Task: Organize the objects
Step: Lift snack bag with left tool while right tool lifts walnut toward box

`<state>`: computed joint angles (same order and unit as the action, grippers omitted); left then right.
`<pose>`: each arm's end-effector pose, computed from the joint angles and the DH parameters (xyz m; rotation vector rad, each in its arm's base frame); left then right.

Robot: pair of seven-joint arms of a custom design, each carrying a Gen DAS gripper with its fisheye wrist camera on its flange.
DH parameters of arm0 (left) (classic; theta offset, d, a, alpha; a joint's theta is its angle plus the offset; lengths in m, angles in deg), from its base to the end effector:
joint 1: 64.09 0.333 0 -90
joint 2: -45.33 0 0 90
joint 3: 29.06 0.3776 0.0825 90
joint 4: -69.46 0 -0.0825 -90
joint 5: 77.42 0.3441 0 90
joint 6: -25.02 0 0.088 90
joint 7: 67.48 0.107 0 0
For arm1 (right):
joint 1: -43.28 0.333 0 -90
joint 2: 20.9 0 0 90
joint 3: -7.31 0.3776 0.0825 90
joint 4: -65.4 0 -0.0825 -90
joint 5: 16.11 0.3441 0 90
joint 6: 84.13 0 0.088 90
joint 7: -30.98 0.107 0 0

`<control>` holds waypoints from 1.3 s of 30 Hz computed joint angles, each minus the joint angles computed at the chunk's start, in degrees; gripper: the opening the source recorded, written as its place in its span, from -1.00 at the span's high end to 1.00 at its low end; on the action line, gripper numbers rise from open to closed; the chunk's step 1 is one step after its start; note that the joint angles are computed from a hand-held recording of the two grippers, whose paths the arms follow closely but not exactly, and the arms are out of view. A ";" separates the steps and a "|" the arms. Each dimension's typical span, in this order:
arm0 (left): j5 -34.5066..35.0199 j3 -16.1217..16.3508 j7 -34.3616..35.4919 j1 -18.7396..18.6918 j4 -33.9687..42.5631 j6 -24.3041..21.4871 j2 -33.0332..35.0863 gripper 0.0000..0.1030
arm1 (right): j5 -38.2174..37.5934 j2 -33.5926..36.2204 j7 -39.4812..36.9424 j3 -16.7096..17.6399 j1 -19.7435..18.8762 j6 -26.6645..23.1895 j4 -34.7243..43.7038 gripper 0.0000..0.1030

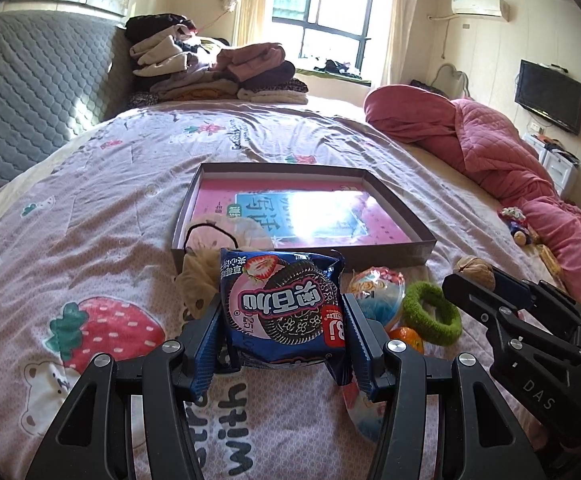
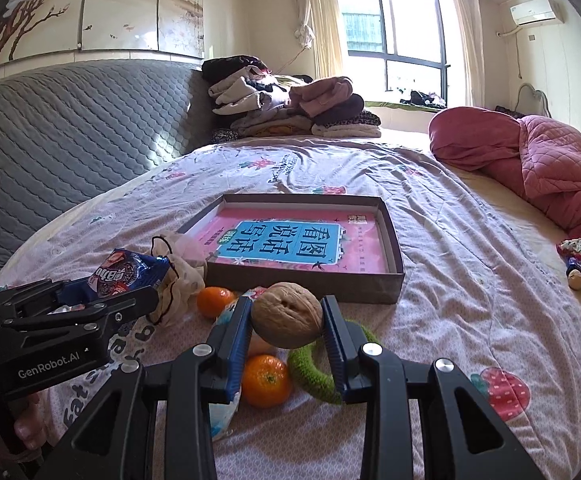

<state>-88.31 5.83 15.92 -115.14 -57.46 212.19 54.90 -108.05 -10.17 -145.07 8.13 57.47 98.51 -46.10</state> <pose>0.5497 -0.1615 0.5159 -1.7051 1.7395 -0.9874 0.5284 0.2371 0.5177 -1.7498 1.3583 -0.6822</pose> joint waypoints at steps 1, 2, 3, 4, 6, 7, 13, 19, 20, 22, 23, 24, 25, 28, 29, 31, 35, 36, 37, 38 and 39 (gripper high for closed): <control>-0.06 -1.01 0.11 1.06 0.37 -0.15 0.12 -0.10 | 0.04 0.22 0.10 -0.03 -0.05 0.10 0.26 0.32; -0.01 -2.36 0.13 2.42 0.61 -0.17 0.16 -0.10 | 0.13 0.46 0.15 -0.08 -0.11 0.26 0.53 0.32; 0.08 -3.64 0.13 3.76 0.87 -0.08 0.26 -0.10 | 0.70 0.80 -0.43 -0.13 -0.19 0.47 0.88 0.32; 0.25 -3.80 0.09 4.04 1.10 -0.13 0.40 -0.10 | 0.97 1.00 -0.74 -0.25 -0.11 0.41 1.11 0.32; 0.43 -4.11 -0.21 4.60 1.73 -0.29 0.85 -0.10 | 3.69 1.47 -3.44 -0.45 0.06 0.31 1.35 0.32; 0.49 -5.22 -0.24 5.73 2.06 -0.52 0.92 -0.10 | 5.49 1.73 -5.16 -0.68 0.20 0.60 1.37 0.32; 1.98 -7.56 -1.81 9.03 4.23 -0.81 2.24 -0.10 | 8.07 3.16 -7.39 -3.43 2.32 1.02 3.13 0.32; 3.59 -11.45 -3.19 13.68 6.98 -1.98 3.61 -0.10 | 17.21 4.36 -16.36 -4.83 3.25 0.78 3.53 0.32; 4.29 -10.80 -3.79 13.28 7.40 -2.26 3.85 -0.10 | 18.28 4.59 -17.40 -5.22 3.51 0.71 3.77 0.32; 5.55 -9.58 -5.13 12.60 8.16 -2.33 4.47 -0.10 | 20.60 5.00 -19.72 -5.82 3.96 0.47 4.16 0.32; 5.82 -10.27 -5.41 13.40 8.63 -2.45 4.67 -0.10 | 22.33 5.23 -21.29 -5.78 3.94 0.26 4.38 0.32; 6.06 -10.95 -5.69 14.24 9.21 -2.70 4.93 -0.10 | 24.14 5.39 -23.08 -5.54 3.82 0.17 4.42 0.32; 6.38 -11.44 -6.04 14.92 9.89 -3.11 5.23 -0.10 | 25.67 5.57 -24.51 -5.54 3.87 -0.12 4.59 0.32; 7.89 -12.66 -7.28 16.53 11.56 -3.80 5.99 -0.10 | 29.73 6.18 -28.56 -5.68 4.19 -0.65 5.16 0.32; 8.36 -13.34 -7.55 17.34 12.14 -3.95 6.24 -0.10 | 31.67 6.43 -30.62 -5.15 3.86 -1.00 5.42 0.32; 9.22 -14.21 -8.38 18.55 13.63 -4.73 6.88 -0.10 | 34.89 6.87 -34.03 -4.55 3.63 -1.41 5.87 0.32; 11.02 -16.54 -10.01 21.38 16.75 -6.41 8.16 -0.10 | 39.18 7.70 -38.64 -5.62 4.92 -2.57 7.18 0.32; 11.01 -18.41 -9.96 23.17 17.62 -6.91 8.41 -0.10 | 40.66 7.91 -40.18 -5.41 4.85 -2.86 7.46 0.32; 11.04 -20.46 -9.63 25.05 18.32 -7.29 8.62 -0.10 | 42.46 8.17 -42.01 -4.81 4.43 -3.04 7.75 0.32; 11.47 -21.13 -9.84 25.81 19.36 -8.10 9.04 -0.10 | 44.31 8.49 -44.00 -4.02 3.84 -3.24 8.10 0.32; 12.21 -21.12 -10.48 26.00 20.31 -8.84 9.49 -0.10 | 46.07 8.85 -45.97 -3.27 3.34 -3.79 8.64 0.32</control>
